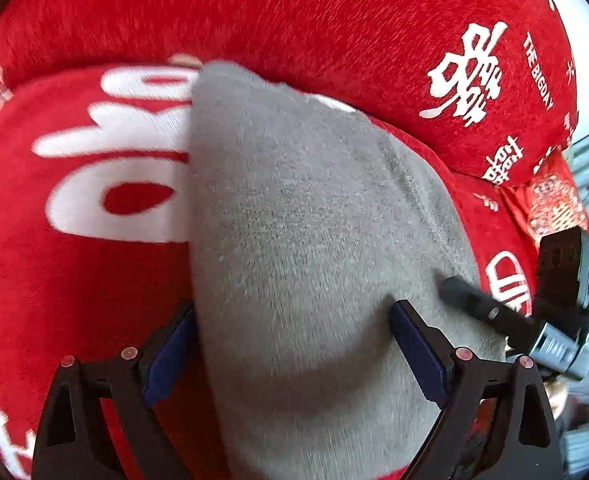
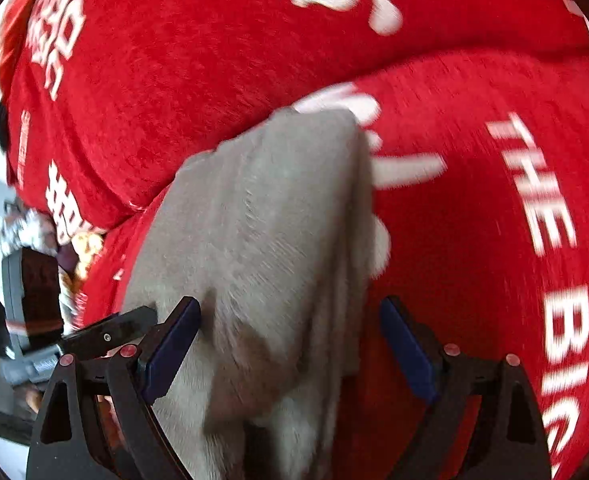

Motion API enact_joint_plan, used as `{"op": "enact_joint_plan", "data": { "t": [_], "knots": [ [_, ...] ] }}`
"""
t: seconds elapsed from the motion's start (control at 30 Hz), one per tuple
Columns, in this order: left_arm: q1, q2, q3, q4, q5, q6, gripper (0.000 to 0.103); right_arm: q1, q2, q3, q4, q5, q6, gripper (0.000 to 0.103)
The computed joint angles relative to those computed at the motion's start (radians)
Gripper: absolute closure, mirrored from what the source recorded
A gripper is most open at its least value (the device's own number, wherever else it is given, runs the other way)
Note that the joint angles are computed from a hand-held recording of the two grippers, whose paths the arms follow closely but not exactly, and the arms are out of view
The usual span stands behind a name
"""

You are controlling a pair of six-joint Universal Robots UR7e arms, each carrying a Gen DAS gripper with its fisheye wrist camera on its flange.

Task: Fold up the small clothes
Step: 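Grasp the folded sweater edge with the right gripper and hold it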

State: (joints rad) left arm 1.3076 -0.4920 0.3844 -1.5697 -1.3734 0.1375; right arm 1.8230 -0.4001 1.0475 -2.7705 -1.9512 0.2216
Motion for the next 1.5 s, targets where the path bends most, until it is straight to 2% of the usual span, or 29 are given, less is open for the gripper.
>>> {"op": "enact_joint_plan", "data": {
  "t": [0.03,0.07,0.1,0.13,0.2,0.3,0.4,0.53,0.77,1.1,1.5],
  "knots": [
    [0.002,0.006,-0.007,-0.009,-0.010,0.003,0.009,0.002,0.012,-0.022,0.023,0.001,-0.015,0.019],
    [0.000,0.010,-0.008,-0.016,-0.013,0.015,0.020,0.006,0.028,-0.051,0.045,-0.011,-0.029,0.028],
    [-0.004,0.011,-0.007,-0.016,-0.003,0.024,0.025,0.009,0.037,-0.069,0.059,-0.016,-0.034,0.039],
    [-0.007,0.003,0.010,-0.029,0.006,0.030,0.027,0.009,0.045,-0.085,0.074,-0.009,-0.039,0.045],
    [-0.014,-0.021,0.059,-0.070,0.016,0.055,0.040,0.009,0.050,-0.097,0.081,-0.001,-0.046,0.056],
    [-0.028,-0.064,0.139,-0.137,0.040,0.080,0.052,0.022,0.058,-0.106,0.069,-0.032,-0.071,0.061],
    [-0.041,-0.089,0.184,-0.178,0.071,0.100,0.058,0.039,0.060,-0.105,0.047,-0.078,-0.098,0.064],
    [-0.059,-0.141,0.283,-0.250,0.114,0.131,0.059,0.070,0.070,-0.117,0.026,-0.135,-0.143,0.065],
    [-0.069,-0.235,0.429,-0.332,0.126,0.148,0.059,0.111,0.061,-0.087,-0.013,-0.172,-0.186,0.066],
    [-0.081,-0.376,0.631,-0.435,0.152,0.178,0.059,0.157,0.039,-0.008,-0.073,-0.207,-0.196,0.066],
    [-0.085,-0.494,0.785,-0.507,0.162,0.199,0.059,0.209,0.034,0.062,-0.140,-0.256,-0.196,0.066]
  ]
}}
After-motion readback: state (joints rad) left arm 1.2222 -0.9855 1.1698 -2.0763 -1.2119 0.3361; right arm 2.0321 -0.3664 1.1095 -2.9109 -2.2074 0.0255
